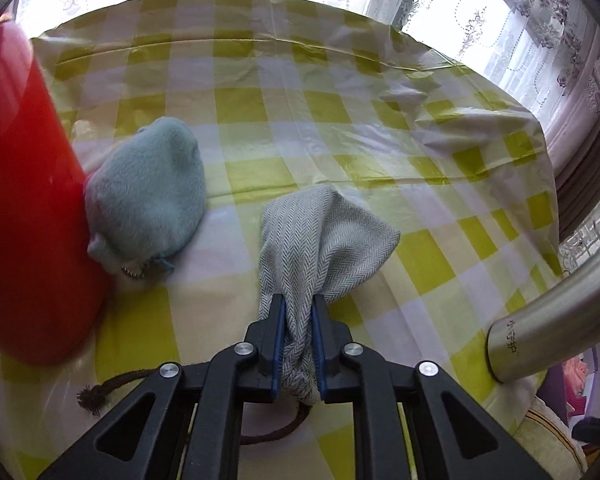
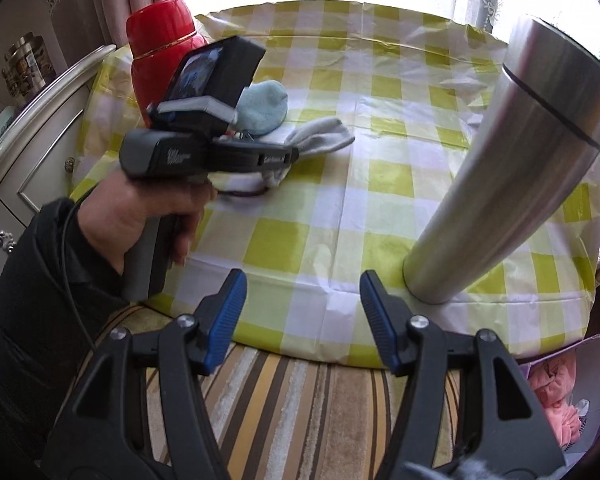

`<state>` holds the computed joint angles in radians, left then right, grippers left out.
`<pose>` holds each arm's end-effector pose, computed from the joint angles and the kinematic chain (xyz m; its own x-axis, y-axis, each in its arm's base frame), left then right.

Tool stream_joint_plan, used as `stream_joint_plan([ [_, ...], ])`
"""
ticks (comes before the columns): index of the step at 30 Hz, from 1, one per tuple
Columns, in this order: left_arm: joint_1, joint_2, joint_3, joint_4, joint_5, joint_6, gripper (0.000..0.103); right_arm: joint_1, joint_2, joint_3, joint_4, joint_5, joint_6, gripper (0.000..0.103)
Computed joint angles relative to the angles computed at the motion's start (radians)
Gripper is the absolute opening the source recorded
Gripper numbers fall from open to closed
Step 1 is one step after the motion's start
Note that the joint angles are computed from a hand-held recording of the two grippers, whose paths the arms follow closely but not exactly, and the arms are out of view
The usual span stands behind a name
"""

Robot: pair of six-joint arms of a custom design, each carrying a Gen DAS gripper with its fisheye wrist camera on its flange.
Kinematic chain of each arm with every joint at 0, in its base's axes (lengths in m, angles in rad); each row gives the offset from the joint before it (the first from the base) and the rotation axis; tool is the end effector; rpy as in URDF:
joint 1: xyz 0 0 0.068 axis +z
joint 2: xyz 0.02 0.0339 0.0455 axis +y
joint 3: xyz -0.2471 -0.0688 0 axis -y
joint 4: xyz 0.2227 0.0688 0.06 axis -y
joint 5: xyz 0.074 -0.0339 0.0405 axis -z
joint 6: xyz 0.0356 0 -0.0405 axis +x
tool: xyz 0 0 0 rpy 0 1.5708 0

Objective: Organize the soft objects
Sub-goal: 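Grasp the grey drawstring pouch with the left tool while the right tool grasps the light blue mitten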

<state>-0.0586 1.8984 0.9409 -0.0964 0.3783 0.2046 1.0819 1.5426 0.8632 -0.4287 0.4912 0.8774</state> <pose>0.3283 -0.0324 0.1068 -0.8017 0.2362 -0.5491 0.4080 0.8875 -0.2140 0.1421 0.2314 0.1729 -0.7913 -0.0435 -0.6099 -0.1111 0.9911 0.0735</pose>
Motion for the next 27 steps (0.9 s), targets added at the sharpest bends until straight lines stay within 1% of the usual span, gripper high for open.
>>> stream_joint_plan([
  [4,0.117,-0.076,-0.122,0.005,0.081,-0.004,0.013,-0.045,0.033,0.085,0.007,0.016,-0.071,0.063],
  [7,0.205,-0.148,-0.206,0.016,0.122,-0.016,0.013,-0.113,0.073,0.148,0.055,-0.009,-0.117,0.069],
  [9,0.266,-0.196,-0.242,0.017,0.156,-0.04,0.013,-0.176,0.122,0.2,0.104,-0.064,-0.131,0.071],
  [11,0.32,-0.244,-0.279,0.024,0.182,-0.055,0.013,-0.243,0.187,0.26,0.151,-0.147,-0.118,0.072],
  [13,0.359,-0.288,-0.315,0.027,0.21,-0.056,0.013,-0.308,0.269,0.347,0.176,-0.229,-0.098,0.072],
  [14,0.372,-0.307,-0.332,0.03,0.218,-0.055,0.013,-0.333,0.314,0.4,0.174,-0.254,-0.082,0.072],
  [18,0.402,-0.366,-0.38,0.033,0.235,-0.046,0.013,-0.413,0.516,0.677,0.079,-0.347,-0.052,0.072],
  [21,0.403,-0.372,-0.394,0.054,0.227,-0.051,0.013,-0.446,0.67,0.895,-0.029,-0.37,-0.059,0.072],
  [23,0.407,-0.357,-0.389,0.055,0.232,-0.049,0.013,-0.473,0.753,1.001,-0.07,-0.408,-0.048,0.072],
  [27,0.425,-0.325,-0.382,0.054,0.245,-0.036,0.013,-0.517,0.888,1.167,-0.125,-0.507,-0.001,0.072],
])
